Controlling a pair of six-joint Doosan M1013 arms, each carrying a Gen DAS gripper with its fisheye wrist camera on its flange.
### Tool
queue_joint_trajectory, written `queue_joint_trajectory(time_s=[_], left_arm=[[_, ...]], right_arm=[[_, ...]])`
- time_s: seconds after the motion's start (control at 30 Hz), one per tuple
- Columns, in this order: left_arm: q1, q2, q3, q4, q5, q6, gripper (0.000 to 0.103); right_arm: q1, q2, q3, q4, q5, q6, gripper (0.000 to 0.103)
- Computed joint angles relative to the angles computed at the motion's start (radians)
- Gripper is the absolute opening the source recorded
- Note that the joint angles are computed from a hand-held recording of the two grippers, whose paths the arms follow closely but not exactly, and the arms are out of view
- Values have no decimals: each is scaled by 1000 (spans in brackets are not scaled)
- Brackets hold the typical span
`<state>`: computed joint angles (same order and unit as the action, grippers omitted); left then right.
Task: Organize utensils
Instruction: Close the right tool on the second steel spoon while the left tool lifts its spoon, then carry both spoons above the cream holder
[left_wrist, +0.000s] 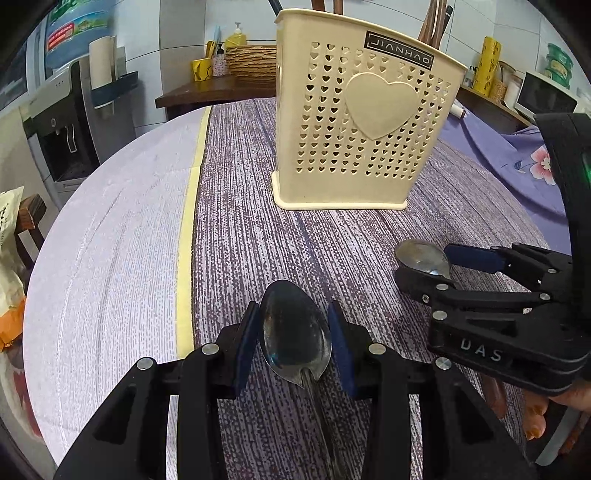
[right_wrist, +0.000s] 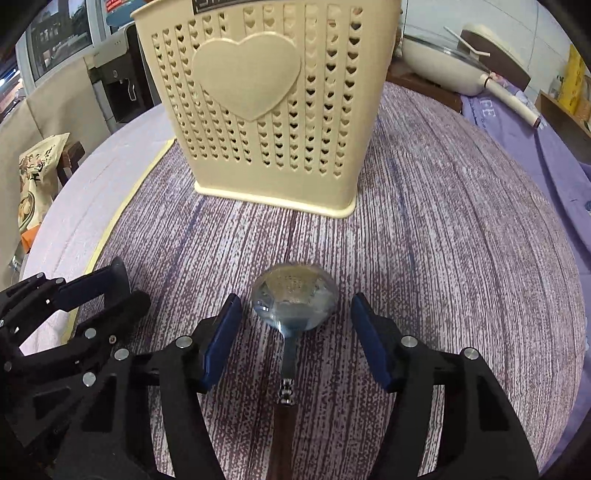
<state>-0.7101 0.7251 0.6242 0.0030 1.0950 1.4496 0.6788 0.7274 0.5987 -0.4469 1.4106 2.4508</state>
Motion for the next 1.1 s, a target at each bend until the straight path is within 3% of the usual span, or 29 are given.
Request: queue_joint_trajectory(time_s=[0.17,0.27,0.47,0.67,1.1], left_arm=[[0,0,0,-4,-4,4,37],[0,3,-3,-2,-1,5,37],[0,6,-12,-10,-6,7,37],[-3,-33,32,-17,-104,16,37],[-17,-133,139,-20,-296,60,37]], right_arm=[[-6,8,-12,3,3,-3,58],[-7,9,-15,2,-1,-6,48],[-7,6,-12,8,-23,-2,48],[7,-68,91,-58,-160,67,48],[74,-168,192,-277,-255,173,48]])
